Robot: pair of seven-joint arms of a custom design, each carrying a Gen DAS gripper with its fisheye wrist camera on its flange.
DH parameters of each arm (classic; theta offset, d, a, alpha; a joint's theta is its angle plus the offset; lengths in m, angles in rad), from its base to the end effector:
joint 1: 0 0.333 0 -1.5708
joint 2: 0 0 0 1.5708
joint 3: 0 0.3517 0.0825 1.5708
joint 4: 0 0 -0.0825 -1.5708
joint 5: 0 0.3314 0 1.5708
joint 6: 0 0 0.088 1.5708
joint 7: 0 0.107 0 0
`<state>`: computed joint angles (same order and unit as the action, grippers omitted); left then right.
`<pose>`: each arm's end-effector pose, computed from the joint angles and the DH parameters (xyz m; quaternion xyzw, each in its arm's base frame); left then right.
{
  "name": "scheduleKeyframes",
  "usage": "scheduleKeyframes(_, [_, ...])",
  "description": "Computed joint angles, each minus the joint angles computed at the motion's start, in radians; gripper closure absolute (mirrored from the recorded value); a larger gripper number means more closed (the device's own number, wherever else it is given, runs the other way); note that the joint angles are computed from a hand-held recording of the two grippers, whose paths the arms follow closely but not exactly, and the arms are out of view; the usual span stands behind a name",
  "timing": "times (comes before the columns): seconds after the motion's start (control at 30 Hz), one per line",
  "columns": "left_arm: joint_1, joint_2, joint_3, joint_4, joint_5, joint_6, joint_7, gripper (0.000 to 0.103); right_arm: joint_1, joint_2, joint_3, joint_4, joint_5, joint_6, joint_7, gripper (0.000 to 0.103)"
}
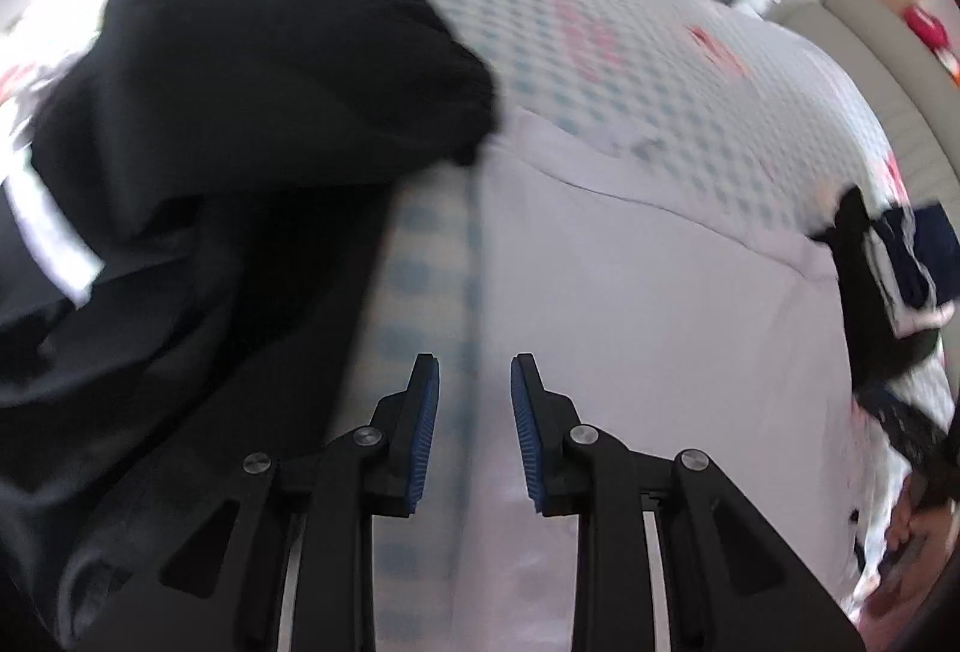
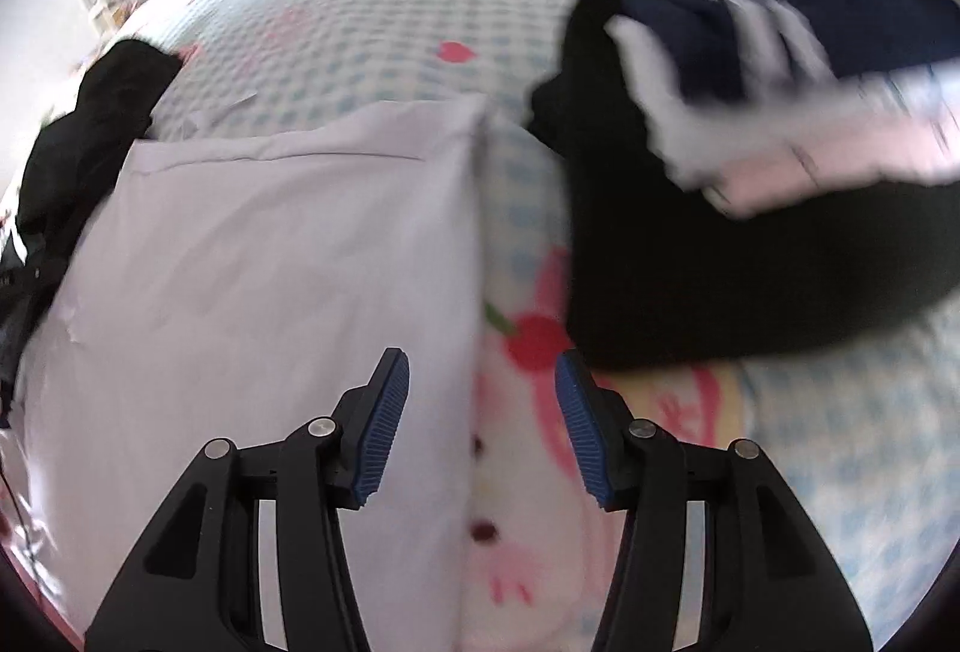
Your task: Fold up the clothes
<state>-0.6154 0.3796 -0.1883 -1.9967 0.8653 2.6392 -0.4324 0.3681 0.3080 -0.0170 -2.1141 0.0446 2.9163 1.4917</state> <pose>0.4113 -0.4401 0.3655 -0.8340 0.4890 -0.2343 0.1019 0.5583 0.2024 0.3958 -0.8058 0.5392 -0.1417 0.1995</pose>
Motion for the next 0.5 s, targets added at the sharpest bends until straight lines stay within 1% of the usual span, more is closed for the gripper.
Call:
scheduleKeyframes(0.03, [0.01,0.021,-0.014,0.023,-0.042,-0.011,0.065,0.076,0.017,0.016,-0.019,0.018,-0.02,-0.011,0.019,0.051])
scheduleKeyframes(0.07, [-0.014,0.04,-0.001,0.054,-0.11,-0.078,0.153,0.076,0.032,0.032,-0.035,0.036,-0.04,-0.021,0.038,0.051])
scheduleKeyframes(0.1, [-0.021,0.063,-0.023,0.106,-0.157,-0.201,0.224,0.076,0.045,0.048,-0.05,0.054,-0.058,-0.033,0.056,0.051])
scheduleKeyframes(0.13, [-0.034,0.079,-0.026,0.137,-0.188,-0.288,0.267,0.076,0.046,0.062,-0.054,0.07,-0.065,-0.046,0.065,0.051])
scheduleKeyframes(0.17, [-0.013,0.078,-0.054,0.134,-0.188,-0.32,0.255,0.077,0.035,0.072,-0.048,0.079,-0.057,-0.056,0.065,0.051])
scheduleKeyframes(0.2, [0.004,0.071,-0.071,0.116,-0.187,-0.321,0.239,0.077,0.035,0.08,-0.054,0.083,-0.062,-0.057,0.074,0.051])
scheduleKeyframes(0.23, [-0.008,0.065,-0.065,0.12,-0.206,-0.379,0.232,0.085,0.03,0.083,-0.054,0.08,-0.063,-0.052,0.075,0.051])
scheduleKeyframes(0.27, [-0.047,0.056,-0.025,0.118,-0.245,-0.439,0.249,0.094,0.017,0.081,-0.045,0.075,-0.053,-0.047,0.067,0.054])
scheduleKeyframes(0.3, [-0.05,0.039,-0.02,0.104,-0.254,-0.444,0.232,0.094,0.012,0.077,-0.043,0.071,-0.048,-0.044,0.067,0.055])
scheduleKeyframes(0.33, [-0.042,0.01,-0.016,0.059,-0.251,-0.393,0.206,0.094,0.005,0.071,-0.037,0.066,-0.04,-0.04,0.063,0.055])
scheduleKeyframes(0.37, [0.0,-0.02,-0.046,0.004,-0.204,-0.287,0.147,0.093,-0.005,0.063,-0.025,0.06,-0.029,-0.036,0.051,0.055])
scheduleKeyframes(0.4, [0.028,-0.03,-0.068,-0.016,-0.166,-0.215,0.124,0.093,-0.016,0.053,-0.014,0.052,-0.016,-0.029,0.038,0.055])
scheduleKeyframes(0.43, [0.021,-0.025,-0.065,-0.001,-0.144,-0.19,0.144,0.092,-0.028,0.039,0.0,0.037,0.002,-0.015,0.023,0.055])
scheduleKeyframes(0.47, [-0.02,-0.006,-0.04,0.049,-0.131,-0.214,0.188,0.091,-0.037,0.022,0.008,0.018,0.02,0.009,0.016,0.055])
scheduleKeyframes(0.5, [-0.028,0.019,-0.049,0.097,-0.1,-0.234,0.214,0.09,-0.024,0.009,-0.007,0.001,0.017,0.035,0.032,0.052])
